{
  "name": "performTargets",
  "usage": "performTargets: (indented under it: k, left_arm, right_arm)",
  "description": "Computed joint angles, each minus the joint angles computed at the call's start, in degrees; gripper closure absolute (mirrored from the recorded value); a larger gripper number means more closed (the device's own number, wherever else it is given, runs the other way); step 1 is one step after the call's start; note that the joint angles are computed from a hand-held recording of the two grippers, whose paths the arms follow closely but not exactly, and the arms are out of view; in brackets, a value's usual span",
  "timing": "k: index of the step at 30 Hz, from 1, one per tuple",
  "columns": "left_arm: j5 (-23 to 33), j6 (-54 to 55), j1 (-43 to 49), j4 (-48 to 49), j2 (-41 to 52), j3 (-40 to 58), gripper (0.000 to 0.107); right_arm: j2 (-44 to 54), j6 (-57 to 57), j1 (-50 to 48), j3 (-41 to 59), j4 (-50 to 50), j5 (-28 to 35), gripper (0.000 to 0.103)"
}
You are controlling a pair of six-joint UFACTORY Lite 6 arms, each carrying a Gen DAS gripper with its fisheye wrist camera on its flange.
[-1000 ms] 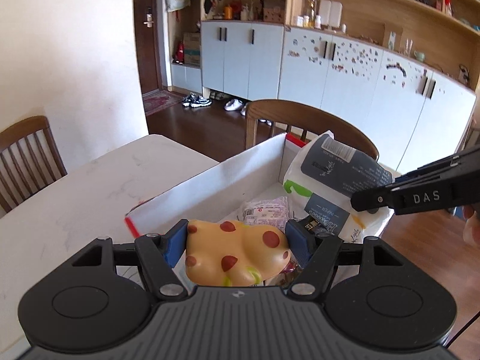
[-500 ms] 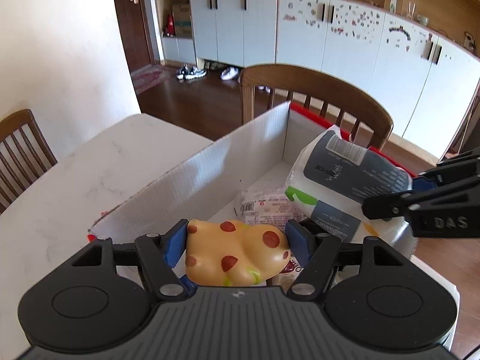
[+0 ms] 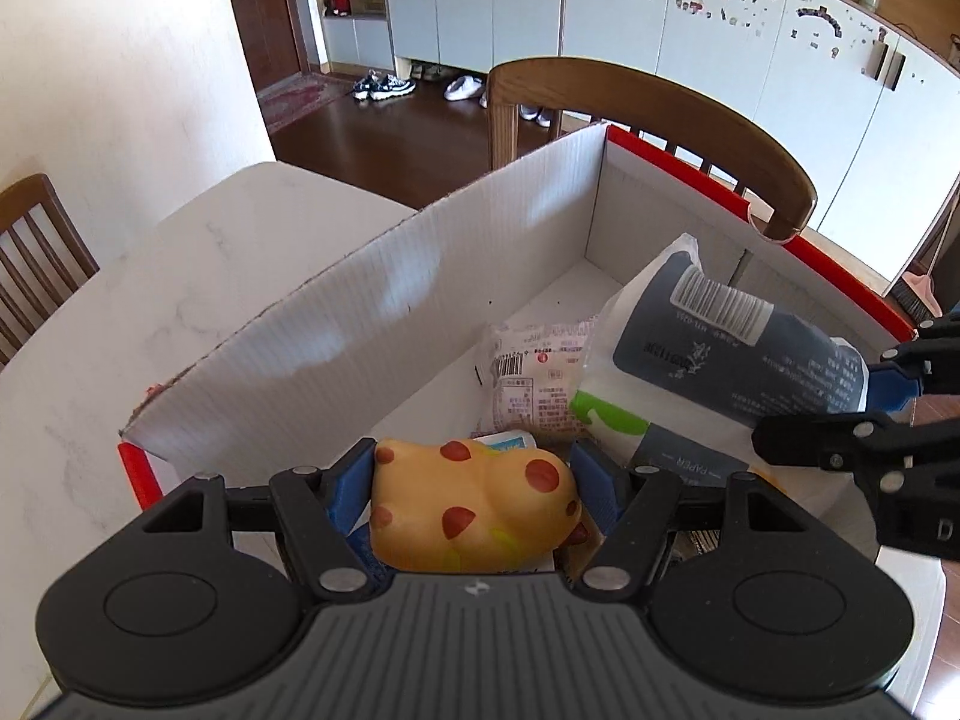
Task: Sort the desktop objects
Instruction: 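Lower the tissue pack and yellow toy into the shoebox and open both grippers, then lift both open grippers out of the shoebox and withdraw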
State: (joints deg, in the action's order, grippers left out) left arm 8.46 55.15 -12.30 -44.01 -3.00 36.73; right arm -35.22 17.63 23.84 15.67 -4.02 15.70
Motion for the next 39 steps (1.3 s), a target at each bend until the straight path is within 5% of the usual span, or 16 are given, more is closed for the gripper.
performTargets:
  k: [5,13,19,29,39]
  left_arm:
    - [0.31,-5.84,-0.38,5.68,0.2,0.41,0.037]
    - [0.79,-1.02,0.12,1.75,-1.13,-0.99,0.03]
    - [2.0,2.97,0.98,-2.14,-3.95,-2.63,0.03]
    - [4.02,0.74,2.04,-0.12,-10.58,-5.81,0.03]
    - [12.13,1.42,7.06,-0.52,-22.51,-9.67,0.03]
  right_arm:
    - [2.25,-0.39,-0.52,0.04,0.35,-1.55,0.076]
    - [1.66,0.94,-0.37,-0.24,-0.77,-1.19,0.068]
    - [-1.37,3.2,-0.84,-1.69,-3.11,0.32,0.052]
    - [-10.76,-10.57,-5.67,-2.7,9.04,6.71,0.044]
    - [-20.81,-3.23,0.63,-1.85,4.58,14.64,0.044]
